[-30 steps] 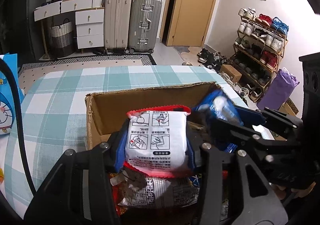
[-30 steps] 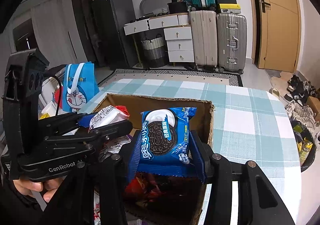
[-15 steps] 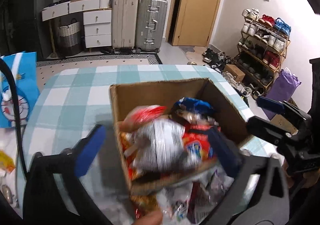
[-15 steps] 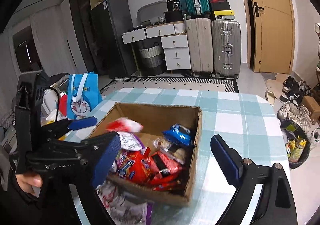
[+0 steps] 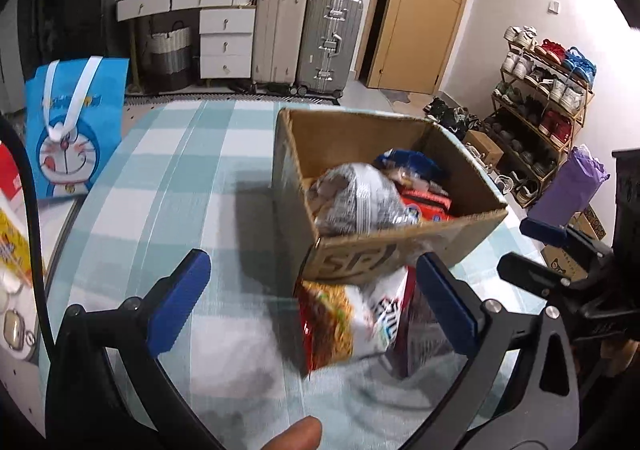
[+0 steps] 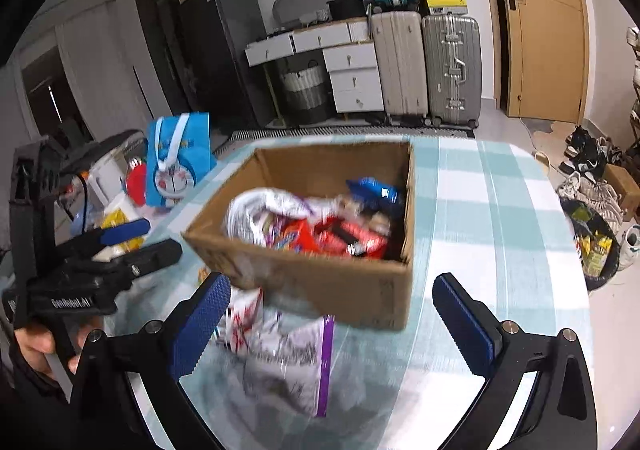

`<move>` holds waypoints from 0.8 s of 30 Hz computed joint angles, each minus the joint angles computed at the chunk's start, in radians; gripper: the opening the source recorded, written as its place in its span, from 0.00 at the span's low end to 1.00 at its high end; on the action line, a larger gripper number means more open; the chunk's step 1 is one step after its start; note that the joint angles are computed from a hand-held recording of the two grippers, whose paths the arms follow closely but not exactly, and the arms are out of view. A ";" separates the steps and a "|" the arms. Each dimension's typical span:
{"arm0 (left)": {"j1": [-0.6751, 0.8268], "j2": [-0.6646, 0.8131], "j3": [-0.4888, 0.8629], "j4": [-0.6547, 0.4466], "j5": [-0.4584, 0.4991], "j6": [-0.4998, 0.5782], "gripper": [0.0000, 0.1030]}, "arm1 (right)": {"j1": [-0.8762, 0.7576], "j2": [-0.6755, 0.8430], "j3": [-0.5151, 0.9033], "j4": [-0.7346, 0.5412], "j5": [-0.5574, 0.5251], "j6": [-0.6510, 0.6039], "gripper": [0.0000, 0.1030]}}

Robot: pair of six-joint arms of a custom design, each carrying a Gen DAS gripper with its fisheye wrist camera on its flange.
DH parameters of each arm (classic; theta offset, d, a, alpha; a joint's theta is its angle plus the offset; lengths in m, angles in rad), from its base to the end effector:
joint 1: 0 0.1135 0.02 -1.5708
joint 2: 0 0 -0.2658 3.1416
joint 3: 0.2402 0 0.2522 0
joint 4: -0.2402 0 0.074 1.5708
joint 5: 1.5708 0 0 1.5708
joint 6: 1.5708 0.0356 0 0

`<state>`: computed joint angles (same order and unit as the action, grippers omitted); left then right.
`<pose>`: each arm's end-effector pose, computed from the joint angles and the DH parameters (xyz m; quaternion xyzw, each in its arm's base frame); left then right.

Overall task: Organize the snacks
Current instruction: 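Move both grippers toward the remaining noodle bag and white-purple bag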

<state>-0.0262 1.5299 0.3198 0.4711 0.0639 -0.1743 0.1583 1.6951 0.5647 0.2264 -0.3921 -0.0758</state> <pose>0.2325 -0.0084 0.0973 -0.0548 0.9127 -0.0695 0.3989 0.2722 0.0572 0.0972 -0.1715 0.9130 0.1971 0.3131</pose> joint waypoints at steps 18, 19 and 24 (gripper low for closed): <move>-0.060 0.239 -0.068 0.211 -0.013 -0.055 0.99 | 0.018 0.124 -0.113 0.119 -0.042 0.071 1.00; -0.067 0.263 -0.070 0.236 -0.018 -0.057 0.99 | 0.018 0.132 -0.113 0.124 -0.041 0.073 1.00; -0.056 0.362 -0.060 0.296 0.010 -0.053 0.99 | 0.033 0.163 -0.119 0.150 -0.025 0.077 1.00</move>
